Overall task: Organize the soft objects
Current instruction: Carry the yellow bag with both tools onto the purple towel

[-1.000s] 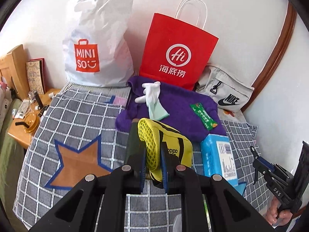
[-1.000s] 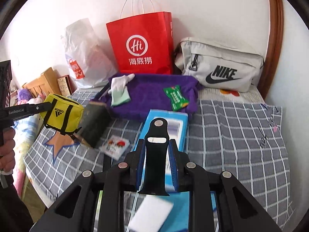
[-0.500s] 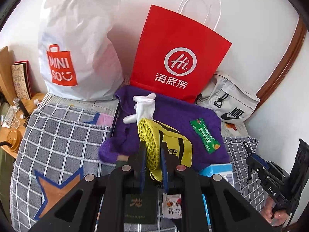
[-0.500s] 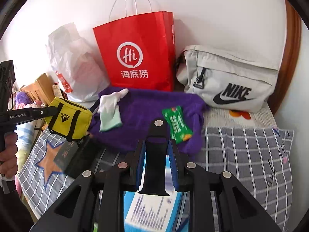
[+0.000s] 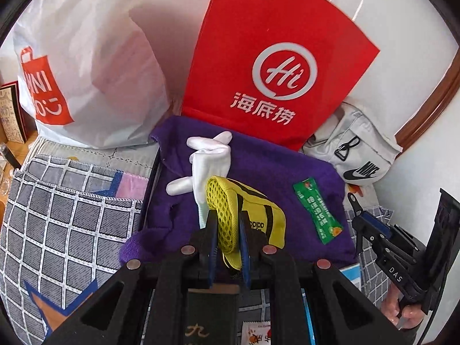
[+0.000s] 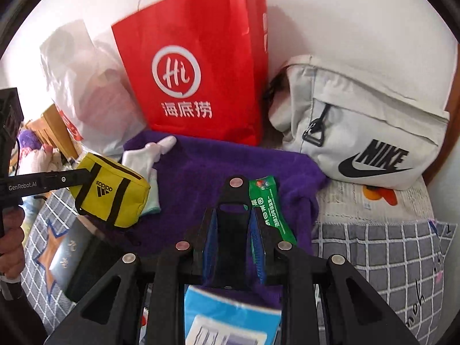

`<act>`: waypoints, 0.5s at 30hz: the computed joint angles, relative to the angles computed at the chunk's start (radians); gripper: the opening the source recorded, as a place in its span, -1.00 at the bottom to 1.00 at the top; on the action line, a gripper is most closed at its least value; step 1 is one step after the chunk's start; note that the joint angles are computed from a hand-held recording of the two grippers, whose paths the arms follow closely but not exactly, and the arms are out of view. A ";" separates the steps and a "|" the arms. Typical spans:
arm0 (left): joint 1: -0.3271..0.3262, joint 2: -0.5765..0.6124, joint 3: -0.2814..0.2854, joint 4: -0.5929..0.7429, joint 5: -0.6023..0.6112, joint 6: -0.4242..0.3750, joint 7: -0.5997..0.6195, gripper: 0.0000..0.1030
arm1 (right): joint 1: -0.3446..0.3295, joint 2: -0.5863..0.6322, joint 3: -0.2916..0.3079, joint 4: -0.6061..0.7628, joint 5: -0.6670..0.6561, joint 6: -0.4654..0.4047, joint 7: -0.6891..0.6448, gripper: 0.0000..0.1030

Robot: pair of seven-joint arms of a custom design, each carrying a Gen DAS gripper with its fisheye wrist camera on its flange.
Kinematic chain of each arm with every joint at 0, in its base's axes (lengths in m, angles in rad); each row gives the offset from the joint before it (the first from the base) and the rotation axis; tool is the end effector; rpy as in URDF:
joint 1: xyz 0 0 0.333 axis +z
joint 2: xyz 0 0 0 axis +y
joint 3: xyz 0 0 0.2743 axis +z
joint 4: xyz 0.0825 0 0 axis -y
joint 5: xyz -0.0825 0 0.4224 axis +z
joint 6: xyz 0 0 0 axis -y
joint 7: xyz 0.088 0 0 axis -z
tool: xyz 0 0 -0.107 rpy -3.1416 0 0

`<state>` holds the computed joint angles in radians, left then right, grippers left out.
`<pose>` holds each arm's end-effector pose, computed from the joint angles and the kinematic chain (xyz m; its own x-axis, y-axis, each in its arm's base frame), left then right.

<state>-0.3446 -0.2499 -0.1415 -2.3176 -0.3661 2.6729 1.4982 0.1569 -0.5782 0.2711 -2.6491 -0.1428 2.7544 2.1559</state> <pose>0.4952 -0.2513 0.4496 -0.2236 -0.9210 0.3189 -0.8630 0.0349 -0.5041 0.4245 0.1958 0.4400 0.0015 -0.9950 -0.0999 -0.7702 0.0626 -0.6347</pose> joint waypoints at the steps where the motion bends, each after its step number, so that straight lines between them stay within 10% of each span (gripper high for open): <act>1: 0.002 0.016 0.000 0.009 0.003 -0.004 -0.002 -0.74 | -0.002 0.018 -0.002 0.009 -0.001 -0.001 -0.004 -0.52; 15: 0.067 0.121 -0.039 0.063 0.106 -0.033 -0.060 -0.68 | 0.007 0.198 -0.045 0.103 -0.024 -0.005 -0.040 -0.52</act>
<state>-0.2778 -0.1288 -0.1807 -2.2544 -0.2603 2.6399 1.4381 0.1636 -0.3803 0.2258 -2.5457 -0.1672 2.7491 2.1157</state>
